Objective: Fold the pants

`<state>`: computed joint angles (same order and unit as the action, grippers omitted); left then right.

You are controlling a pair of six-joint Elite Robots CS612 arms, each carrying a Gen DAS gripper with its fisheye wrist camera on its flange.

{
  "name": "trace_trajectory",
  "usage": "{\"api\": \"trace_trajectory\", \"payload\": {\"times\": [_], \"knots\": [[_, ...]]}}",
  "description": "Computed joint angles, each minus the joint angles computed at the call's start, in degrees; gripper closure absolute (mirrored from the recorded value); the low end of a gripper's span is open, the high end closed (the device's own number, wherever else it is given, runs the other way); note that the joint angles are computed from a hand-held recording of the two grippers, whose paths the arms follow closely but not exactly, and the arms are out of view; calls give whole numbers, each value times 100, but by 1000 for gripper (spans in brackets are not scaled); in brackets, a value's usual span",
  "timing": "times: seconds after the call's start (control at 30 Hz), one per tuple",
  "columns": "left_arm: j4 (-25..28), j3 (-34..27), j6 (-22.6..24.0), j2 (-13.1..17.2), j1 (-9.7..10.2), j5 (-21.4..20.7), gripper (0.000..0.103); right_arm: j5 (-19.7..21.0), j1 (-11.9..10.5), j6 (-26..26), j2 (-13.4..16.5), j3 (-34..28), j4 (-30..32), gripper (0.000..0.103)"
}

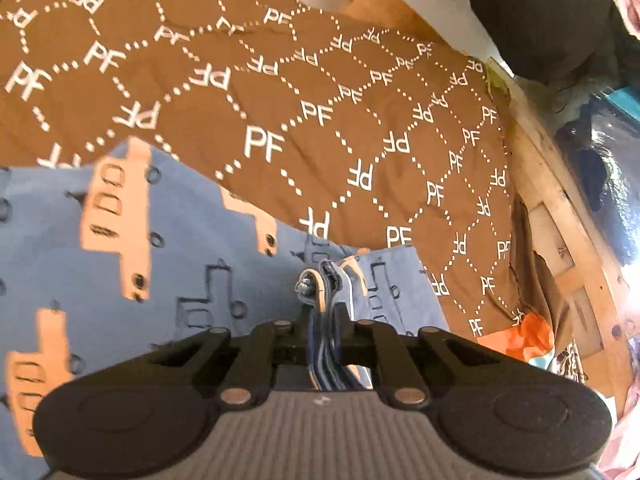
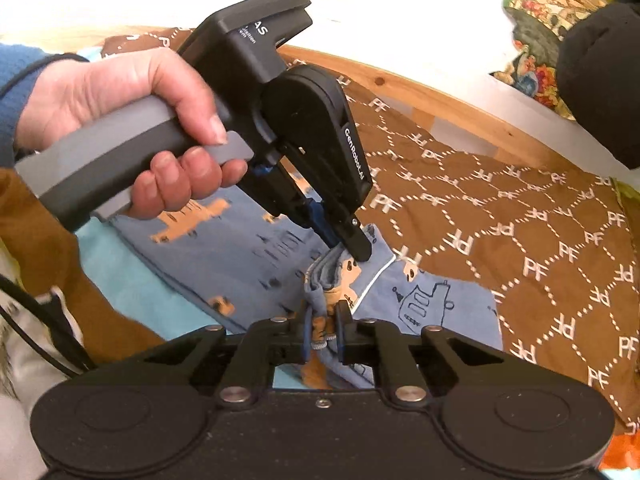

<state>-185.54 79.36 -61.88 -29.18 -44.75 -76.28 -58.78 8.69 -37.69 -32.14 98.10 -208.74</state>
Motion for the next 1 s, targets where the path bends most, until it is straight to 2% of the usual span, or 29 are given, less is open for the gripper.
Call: {"api": "trace_trajectory", "payload": {"times": [0.1, 0.2, 0.3, 0.37, 0.5, 0.57, 0.6, 0.67, 0.7, 0.73, 0.77, 0.8, 0.83, 0.87, 0.9, 0.93, 1.0], "knots": [[-126, 316, 390, -172, 13, 29, 93, 118, 81, -48, -69, -33, 272, 91], [-171, 626, 564, -343, 10, 201, 93, 279, 176, -138, -113, -53, 483, 91], [-170, 877, 500, -471, 18, 338, 93, 389, 288, -319, -123, -106, 753, 93], [-145, 1000, 479, -526, 12, 469, 93, 446, 361, -496, -140, -138, 1057, 102], [-174, 1151, 262, -536, 38, 476, 93, 390, 471, -820, -124, -155, 1414, 102], [-46, 1148, 312, -515, 26, 537, 92, 394, 475, -856, -114, -176, 1616, 102], [12, 1140, 316, -506, 11, 606, 90, 455, 446, -856, -110, -173, 1627, 97], [314, 1132, 131, -550, -20, 735, 71, 704, 339, -791, -127, -128, 1530, 87], [422, 1150, 44, -588, -38, 806, 67, 833, 259, -717, -123, -115, 1351, 83], [473, 1175, -13, -625, -68, 930, 56, 816, 210, -623, -96, -124, 1098, 80], [523, 1188, -46, -650, -110, 1129, 40, 642, 179, -485, -43, -181, 751, 70], [613, 1189, -57, -672, -167, 1411, 32, 401, 171, -330, 26, -277, 455, 54], [747, 1145, -29, -672, -228, 1727, 22, 26, 172, -77, 131, -436, 110, 45], [810, 1082, 40, -643, -264, 1926, 21, -347, 193, 146, 222, -606, -67, 33], [888, 1002, 90, -607, -292, 2090, 21, -705, 213, 360, 335, -842, -146, 32], [1032, 896, 105, -562, -309, 2222, 21, -847, 212, 457, 444, -1052, -139, 32], [1744, 620, -201, -482, -313, 2394, 21, -1095, 253, 454, 661, -1489, 93, 33]]}}
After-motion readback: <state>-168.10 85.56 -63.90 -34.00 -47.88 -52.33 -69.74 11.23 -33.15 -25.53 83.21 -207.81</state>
